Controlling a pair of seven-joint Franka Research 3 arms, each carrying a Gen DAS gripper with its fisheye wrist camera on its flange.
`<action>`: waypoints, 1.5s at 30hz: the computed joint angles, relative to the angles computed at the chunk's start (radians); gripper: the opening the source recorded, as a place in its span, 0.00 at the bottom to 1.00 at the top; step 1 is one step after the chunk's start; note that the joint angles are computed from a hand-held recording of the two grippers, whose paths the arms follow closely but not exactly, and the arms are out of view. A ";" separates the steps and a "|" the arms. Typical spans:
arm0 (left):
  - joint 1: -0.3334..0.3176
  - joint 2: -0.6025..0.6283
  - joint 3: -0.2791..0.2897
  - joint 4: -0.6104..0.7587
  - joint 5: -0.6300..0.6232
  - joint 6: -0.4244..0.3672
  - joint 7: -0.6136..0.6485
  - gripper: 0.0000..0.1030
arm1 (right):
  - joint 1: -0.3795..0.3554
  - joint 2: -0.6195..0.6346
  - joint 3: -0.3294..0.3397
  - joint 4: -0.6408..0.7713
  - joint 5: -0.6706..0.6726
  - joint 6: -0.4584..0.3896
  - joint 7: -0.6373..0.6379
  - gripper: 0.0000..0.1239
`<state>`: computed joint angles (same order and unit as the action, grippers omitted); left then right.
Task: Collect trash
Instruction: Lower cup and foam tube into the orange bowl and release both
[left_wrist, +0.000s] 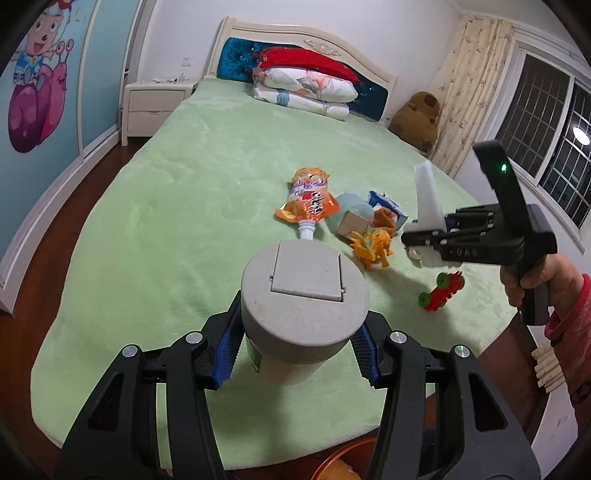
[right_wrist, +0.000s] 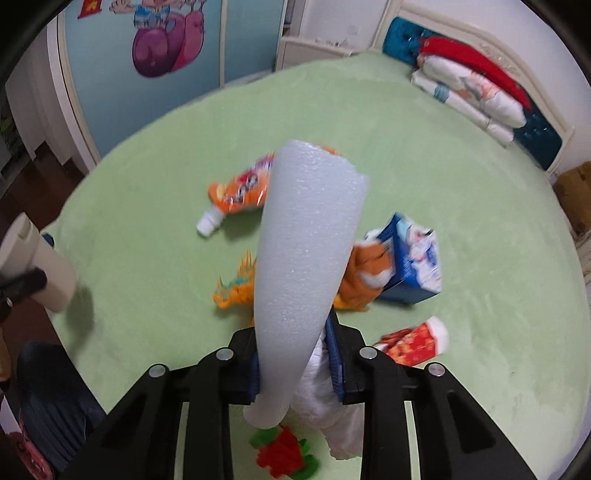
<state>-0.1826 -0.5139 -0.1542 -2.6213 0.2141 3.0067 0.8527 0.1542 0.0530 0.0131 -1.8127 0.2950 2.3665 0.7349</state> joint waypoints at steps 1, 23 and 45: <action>0.001 -0.005 -0.004 0.003 0.002 -0.004 -0.001 0.50 | -0.003 -0.009 -0.001 0.004 0.015 -0.005 -0.007 0.23; -0.353 -0.122 0.002 -0.087 -0.120 -0.158 0.148 0.50 | -0.051 -0.707 -0.162 -0.622 0.250 -0.202 -0.242 0.24; -0.408 0.443 -0.089 0.020 -0.508 -0.242 0.264 0.50 | -0.163 -0.463 -0.105 -0.950 0.129 -0.039 0.049 0.25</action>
